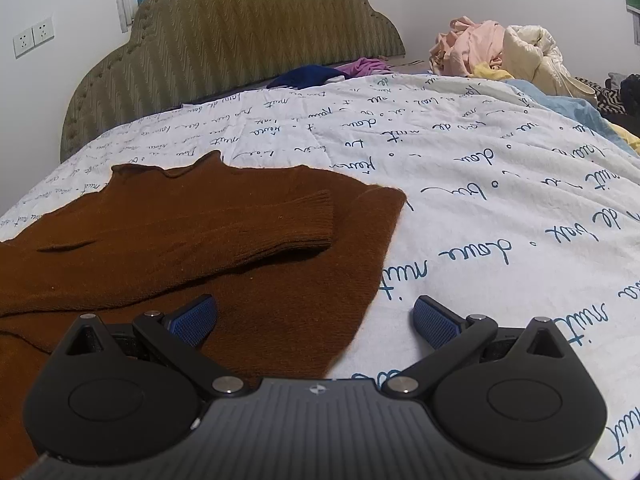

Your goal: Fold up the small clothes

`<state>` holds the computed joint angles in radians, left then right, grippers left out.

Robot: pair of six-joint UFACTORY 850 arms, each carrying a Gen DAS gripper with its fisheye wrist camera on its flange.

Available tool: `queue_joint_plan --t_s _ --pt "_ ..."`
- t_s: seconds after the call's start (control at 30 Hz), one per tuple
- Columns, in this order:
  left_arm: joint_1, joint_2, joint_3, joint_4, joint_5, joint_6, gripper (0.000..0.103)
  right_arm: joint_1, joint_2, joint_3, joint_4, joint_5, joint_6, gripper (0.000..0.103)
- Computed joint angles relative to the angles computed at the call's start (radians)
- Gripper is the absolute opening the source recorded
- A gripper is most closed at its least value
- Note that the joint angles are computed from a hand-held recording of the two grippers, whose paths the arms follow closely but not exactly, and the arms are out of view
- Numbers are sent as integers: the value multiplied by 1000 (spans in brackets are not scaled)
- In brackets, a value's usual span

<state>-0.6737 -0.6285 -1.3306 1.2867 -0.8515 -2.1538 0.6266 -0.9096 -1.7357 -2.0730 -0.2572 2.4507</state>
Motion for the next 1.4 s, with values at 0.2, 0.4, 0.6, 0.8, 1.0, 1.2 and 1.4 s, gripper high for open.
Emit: queue_joint_plan --t_s 0.2,0.4,0.6,0.8,1.0,1.2,1.4 --pt "0 2 2 2 2 -4 103 12 3 -4 156 -19 -182 103" --pt "-1 2 2 3 2 -5 103 30 51 71 154 -61 -184 103" --pt "0 2 2 3 2 -5 103 35 114 179 -25 -59 12 103" --pt "0 2 2 3 2 -6 103 49 145 237 -71 -83 26 103" --pt "-1 -1 -8 -19 -4 23 103 58 170 279 -103 -116 92 103" --pt "-21 18 6 -48 -17 55 103 64 206 339 -241 -145 218 103" --pt "-49 46 45 -46 -11 30 103 71 238 390 -332 -141 284 103"
